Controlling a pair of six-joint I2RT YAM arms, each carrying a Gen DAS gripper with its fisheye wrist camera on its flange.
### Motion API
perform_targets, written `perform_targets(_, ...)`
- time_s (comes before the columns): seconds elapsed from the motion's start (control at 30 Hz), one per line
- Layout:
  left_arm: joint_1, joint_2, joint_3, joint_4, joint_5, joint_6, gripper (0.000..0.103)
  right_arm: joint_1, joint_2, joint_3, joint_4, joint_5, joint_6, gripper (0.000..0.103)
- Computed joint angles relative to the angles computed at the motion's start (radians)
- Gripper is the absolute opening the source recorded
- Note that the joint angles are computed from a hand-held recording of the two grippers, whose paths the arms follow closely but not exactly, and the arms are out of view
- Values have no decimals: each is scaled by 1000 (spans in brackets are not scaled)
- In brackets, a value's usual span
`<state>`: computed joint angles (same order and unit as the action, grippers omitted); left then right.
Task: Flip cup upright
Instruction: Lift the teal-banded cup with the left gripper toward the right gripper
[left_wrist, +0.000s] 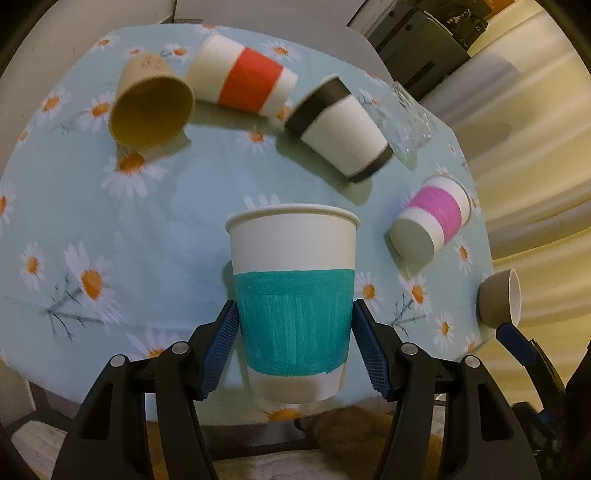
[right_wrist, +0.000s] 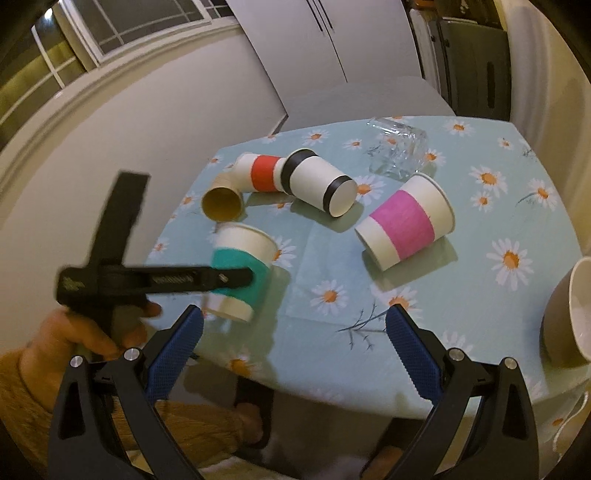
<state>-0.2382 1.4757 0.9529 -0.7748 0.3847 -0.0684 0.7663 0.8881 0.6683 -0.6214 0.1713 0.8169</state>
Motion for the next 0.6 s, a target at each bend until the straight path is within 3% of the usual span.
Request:
perform_targets(0.23, -45, -40, -62, 18, 15, -38, 61, 4, -21, -6, -17, -1, 14, 98)
perform_targets(0.4, -61, -26, -73, 25, 12, -57, 61, -42, -28, -28, 9, -68, 0, 98)
perform_targets(0.53, -50, -27, -84, 24, 24, -55, 75, -92, -59, -58, 42, -144, 5, 98)
perform_targets(0.6, -55, -30, -85, 24, 11, -43, 75, -114, -70, -65, 54, -170, 9, 98)
